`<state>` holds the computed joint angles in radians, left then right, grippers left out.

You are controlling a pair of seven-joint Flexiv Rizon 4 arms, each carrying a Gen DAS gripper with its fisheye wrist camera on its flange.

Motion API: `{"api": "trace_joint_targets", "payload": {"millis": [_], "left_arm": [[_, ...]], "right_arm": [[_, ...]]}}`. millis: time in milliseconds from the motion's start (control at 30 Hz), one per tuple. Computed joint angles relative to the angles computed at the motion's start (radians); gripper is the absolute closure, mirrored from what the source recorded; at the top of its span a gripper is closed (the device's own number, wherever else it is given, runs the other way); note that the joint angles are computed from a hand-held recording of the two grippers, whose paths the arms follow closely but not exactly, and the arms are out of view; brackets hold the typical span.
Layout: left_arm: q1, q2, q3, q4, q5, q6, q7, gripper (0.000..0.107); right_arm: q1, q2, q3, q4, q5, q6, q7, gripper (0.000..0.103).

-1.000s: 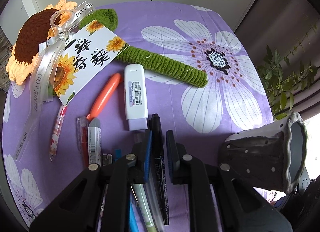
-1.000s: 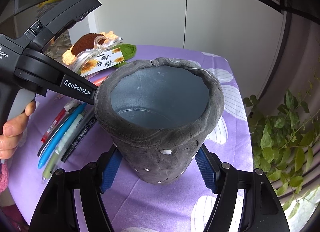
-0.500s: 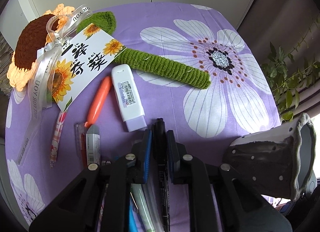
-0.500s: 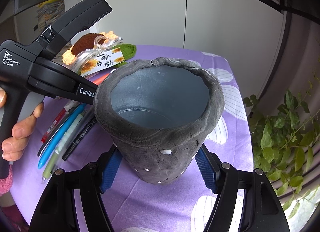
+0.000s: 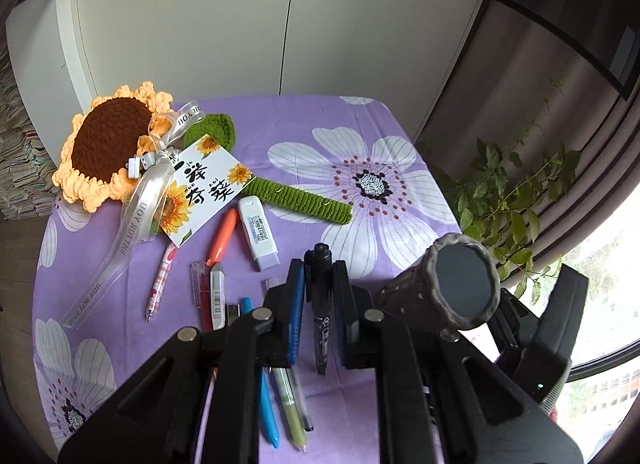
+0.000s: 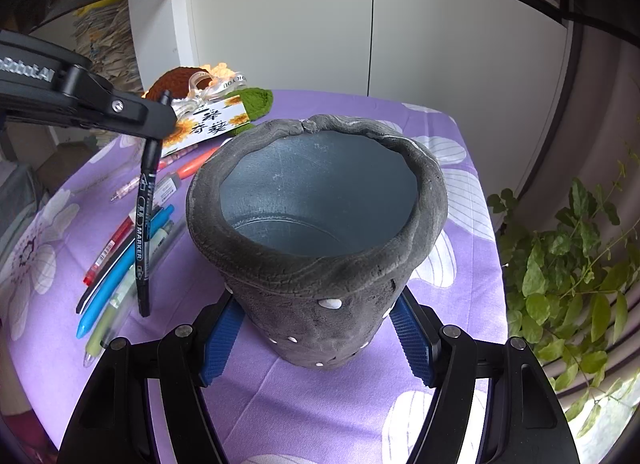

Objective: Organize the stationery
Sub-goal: 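Carry the black marker over the cup and drop it in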

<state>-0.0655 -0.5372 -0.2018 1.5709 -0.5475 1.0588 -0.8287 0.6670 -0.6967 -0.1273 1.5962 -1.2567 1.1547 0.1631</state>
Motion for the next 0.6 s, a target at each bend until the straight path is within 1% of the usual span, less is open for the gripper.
{"api": "trace_joint_targets", "payload": {"millis": [133,267,500,600], "left_arm": [[0.036,0.067,-0.068,0.073,-0.105,0.062,0.112,0.095],[0.035,0.123,-0.115,0.115,-0.233,0.13,0.247,0.095],[-0.011,0.169,-0.121,0.114,-0.402,0.141,0.414,0.095],[-0.036,0.167,-0.094,0.105,-0.405,0.091,0.425,0.095]], "right_arm": [[-0.001,0.0,0.001,0.0,0.0,0.0,0.0,0.031],[-0.001,0.0,0.001,0.0,-0.001,0.0,0.0,0.031],[-0.001,0.0,0.001,0.0,-0.001,0.0,0.0,0.031],[-0.001,0.0,0.001,0.0,-0.001,0.001,0.001,0.031]]}}
